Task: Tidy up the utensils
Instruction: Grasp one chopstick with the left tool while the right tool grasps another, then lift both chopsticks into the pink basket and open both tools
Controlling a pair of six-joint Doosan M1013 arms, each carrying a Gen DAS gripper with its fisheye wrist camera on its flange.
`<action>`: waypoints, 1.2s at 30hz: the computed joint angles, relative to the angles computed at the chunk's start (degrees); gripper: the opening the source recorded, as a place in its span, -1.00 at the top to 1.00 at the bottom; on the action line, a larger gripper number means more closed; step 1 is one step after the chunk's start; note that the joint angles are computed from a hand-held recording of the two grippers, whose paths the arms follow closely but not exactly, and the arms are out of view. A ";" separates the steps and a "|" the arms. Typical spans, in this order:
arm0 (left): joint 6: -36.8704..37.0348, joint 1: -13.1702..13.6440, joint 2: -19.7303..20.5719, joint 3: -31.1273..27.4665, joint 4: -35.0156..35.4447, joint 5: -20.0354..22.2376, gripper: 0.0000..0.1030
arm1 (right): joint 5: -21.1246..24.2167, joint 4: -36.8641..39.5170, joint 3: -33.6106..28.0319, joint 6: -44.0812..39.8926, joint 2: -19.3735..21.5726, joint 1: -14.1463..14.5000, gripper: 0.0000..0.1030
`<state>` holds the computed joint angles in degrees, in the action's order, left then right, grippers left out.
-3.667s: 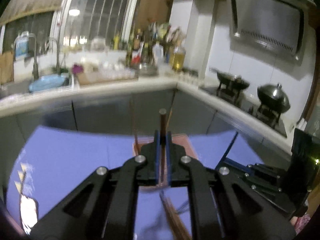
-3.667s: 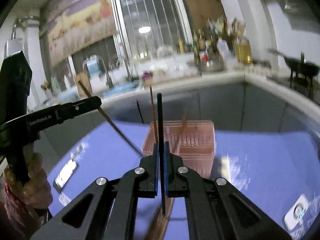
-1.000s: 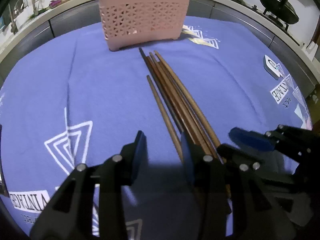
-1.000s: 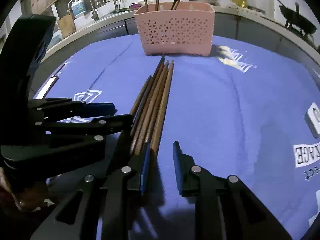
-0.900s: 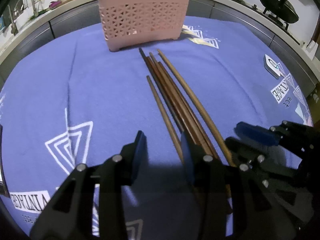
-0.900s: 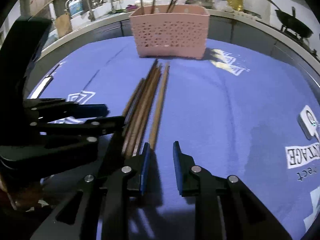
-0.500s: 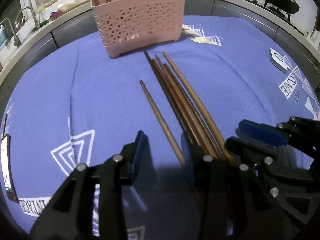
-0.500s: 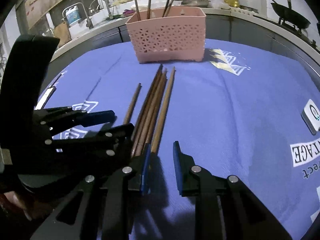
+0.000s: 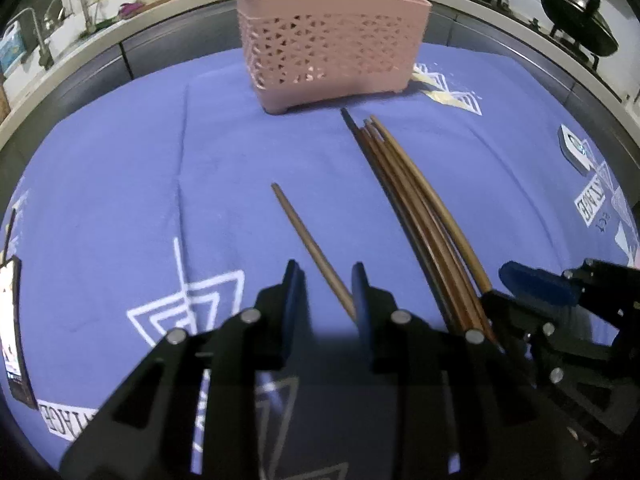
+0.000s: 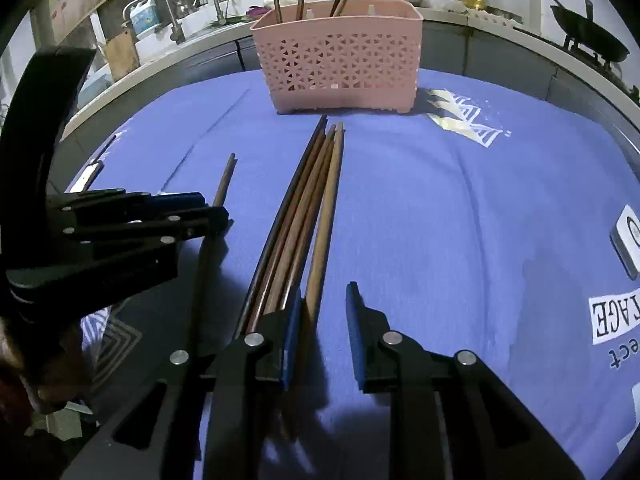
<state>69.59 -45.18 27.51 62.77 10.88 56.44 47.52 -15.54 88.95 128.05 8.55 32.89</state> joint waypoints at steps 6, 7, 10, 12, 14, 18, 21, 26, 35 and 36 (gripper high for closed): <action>0.42 -0.11 0.60 -0.53 1.29 -1.25 0.58 | -0.56 0.15 0.85 1.26 -0.57 -1.13 0.87; 0.28 0.05 0.54 -0.36 1.58 -1.66 0.72 | -0.20 -0.50 1.21 2.00 -0.89 -1.20 0.87; 2.07 1.31 0.31 -0.17 -2.02 -2.42 0.82 | 1.00 -1.96 2.39 3.49 -1.97 -1.20 0.87; 1.84 1.89 0.11 0.13 -2.00 -2.55 0.83 | 1.97 -2.16 2.84 3.23 -2.50 -1.10 0.87; 2.67 2.53 -0.04 0.26 -3.40 -2.59 0.83 | 2.70 -2.09 3.05 2.71 -2.80 -1.00 0.87; 3.96 3.23 0.65 -1.24 -5.91 -1.14 0.83 | 3.55 -1.94 2.08 0.57 -2.08 -1.18 0.84; 3.47 2.87 1.66 -2.98 -4.41 0.38 0.82 | 3.60 0.77 -0.03 -1.88 -0.52 -2.55 0.83; 3.99 2.47 3.54 -6.13 -2.59 2.55 0.81 | 4.19 5.09 -4.97 -7.03 3.24 -5.28 0.83; 4.11 3.03 4.93 -9.85 -5.51 1.36 0.92 | 0.04 13.32 -7.85 -13.36 4.58 -7.24 0.89; 3.73 3.03 4.39 -9.65 -5.23 -0.22 0.92 | -1.84 12.54 -7.40 -13.07 3.79 -7.01 0.89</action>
<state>73.32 -42.15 31.90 53.12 5.64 56.22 45.69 -3.00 81.55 114.98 12.34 25.87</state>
